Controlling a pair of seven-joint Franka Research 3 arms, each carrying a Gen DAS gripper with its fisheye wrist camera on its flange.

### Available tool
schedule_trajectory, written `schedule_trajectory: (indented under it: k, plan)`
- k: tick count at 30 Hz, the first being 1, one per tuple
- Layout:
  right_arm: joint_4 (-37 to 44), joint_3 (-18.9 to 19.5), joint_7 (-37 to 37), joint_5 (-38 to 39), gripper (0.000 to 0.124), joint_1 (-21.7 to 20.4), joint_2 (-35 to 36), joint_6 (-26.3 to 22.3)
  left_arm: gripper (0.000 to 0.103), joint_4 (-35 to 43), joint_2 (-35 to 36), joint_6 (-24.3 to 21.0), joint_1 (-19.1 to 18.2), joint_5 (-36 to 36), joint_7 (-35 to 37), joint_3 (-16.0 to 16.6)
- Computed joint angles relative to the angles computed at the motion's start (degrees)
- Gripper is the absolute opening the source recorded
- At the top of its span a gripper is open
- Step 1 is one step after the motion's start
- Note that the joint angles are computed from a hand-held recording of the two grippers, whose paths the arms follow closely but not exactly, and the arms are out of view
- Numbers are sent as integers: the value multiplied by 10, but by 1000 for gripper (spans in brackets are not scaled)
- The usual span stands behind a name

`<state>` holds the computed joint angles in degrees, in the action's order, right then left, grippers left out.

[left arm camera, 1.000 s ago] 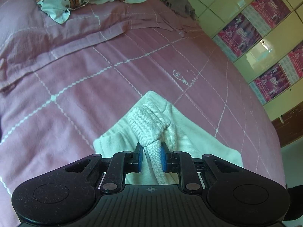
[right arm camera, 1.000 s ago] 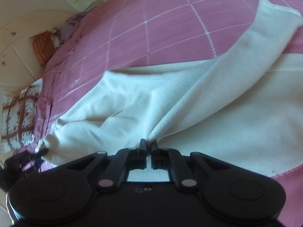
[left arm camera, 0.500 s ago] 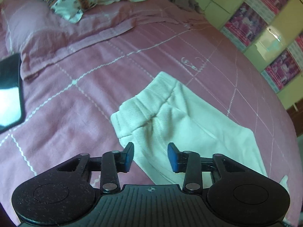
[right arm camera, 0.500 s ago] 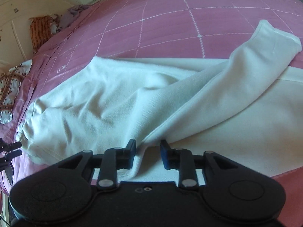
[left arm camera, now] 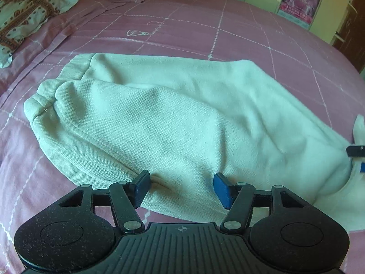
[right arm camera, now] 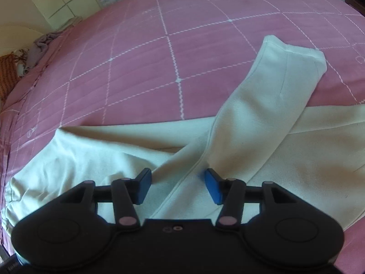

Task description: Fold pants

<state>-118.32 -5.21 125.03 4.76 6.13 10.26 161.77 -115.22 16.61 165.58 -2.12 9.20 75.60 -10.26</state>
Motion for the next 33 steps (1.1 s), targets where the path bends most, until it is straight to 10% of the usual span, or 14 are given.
schedule_trajectory:
  k: [4, 12, 18, 26, 33]
  plan:
    - [-12, 2, -7, 34, 7, -15, 0, -8, 63, -20, -12, 18, -19, 49, -20, 19]
    - [-216, 26, -117, 179, 4, -35, -146, 162, 64, -13, -5, 17, -6, 31, -7, 7]
    - [-267, 36, -134, 164, 7, -41, -149, 144, 69, -9, -4, 12, -30, 81, -41, 29]
    - [-230, 100, 86, -152, 44, -179, -146, 134, 69, -12, -23, 2, -3, 0, -13, -20]
    - [-73, 32, 215, -357, 54, -125, -40, 32, 69, -6, -10, -21, -48, 36, -64, 6]
